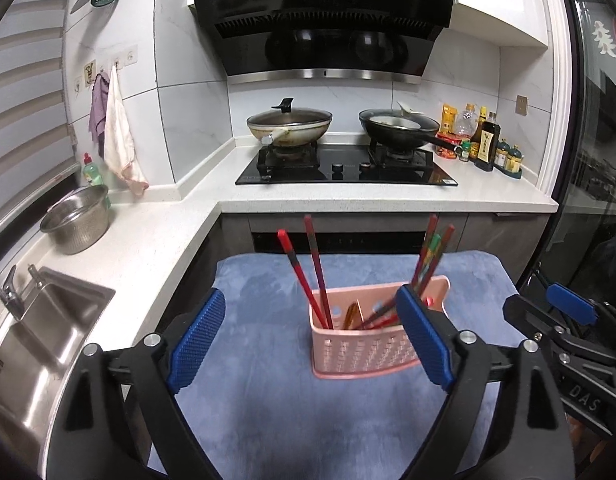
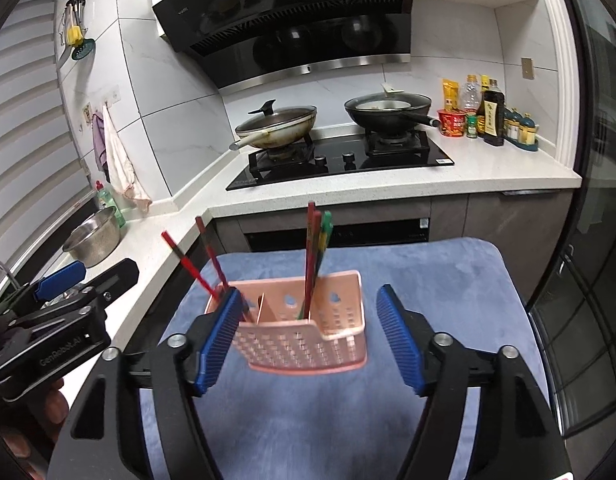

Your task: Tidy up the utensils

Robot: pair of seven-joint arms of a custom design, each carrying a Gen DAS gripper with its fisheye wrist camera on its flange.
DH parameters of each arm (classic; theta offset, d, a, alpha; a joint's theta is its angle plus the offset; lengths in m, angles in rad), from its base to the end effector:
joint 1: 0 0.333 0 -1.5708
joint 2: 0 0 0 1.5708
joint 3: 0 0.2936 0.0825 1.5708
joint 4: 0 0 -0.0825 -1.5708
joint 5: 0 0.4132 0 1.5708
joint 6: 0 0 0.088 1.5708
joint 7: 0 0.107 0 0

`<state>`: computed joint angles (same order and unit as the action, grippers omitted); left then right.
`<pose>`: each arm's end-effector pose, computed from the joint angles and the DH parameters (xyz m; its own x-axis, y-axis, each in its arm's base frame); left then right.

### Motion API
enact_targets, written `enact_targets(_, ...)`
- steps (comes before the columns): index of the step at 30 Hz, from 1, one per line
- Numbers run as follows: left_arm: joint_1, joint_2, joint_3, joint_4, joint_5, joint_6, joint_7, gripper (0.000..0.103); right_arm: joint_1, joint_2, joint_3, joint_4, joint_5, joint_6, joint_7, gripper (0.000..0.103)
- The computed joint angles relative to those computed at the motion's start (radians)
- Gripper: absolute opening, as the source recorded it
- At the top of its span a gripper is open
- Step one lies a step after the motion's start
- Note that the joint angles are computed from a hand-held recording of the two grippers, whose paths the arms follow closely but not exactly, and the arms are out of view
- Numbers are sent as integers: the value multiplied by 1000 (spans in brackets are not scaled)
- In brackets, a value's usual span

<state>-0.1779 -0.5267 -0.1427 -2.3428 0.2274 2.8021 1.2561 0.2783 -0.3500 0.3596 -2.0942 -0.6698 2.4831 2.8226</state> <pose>0.4523 -0.1732 0.6175 -0.1829 -0.9827 -0.0287 -0.5273 0.1227 -0.8408 0.4198 0.3432 0.6128 -0.0981 -0.9775 -0.1866 -0.5651 0.2091 -0.7981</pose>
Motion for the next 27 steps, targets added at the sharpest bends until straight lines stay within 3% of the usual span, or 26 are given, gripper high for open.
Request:
enact_targets(9,-23,-115,6,-113,-15,-39,-8,93,34,-65,50,-42,15,-107,-10,70)
enact_targets(15,-41,-166,12,-169,-33,-80,-4,96,56,-102,55,-90,73,-115,-3,71)
enact_targets(27,-37,-217,6,-232,-39,-133,-28,96,62,-119,102,-111,61,-193,32,84)
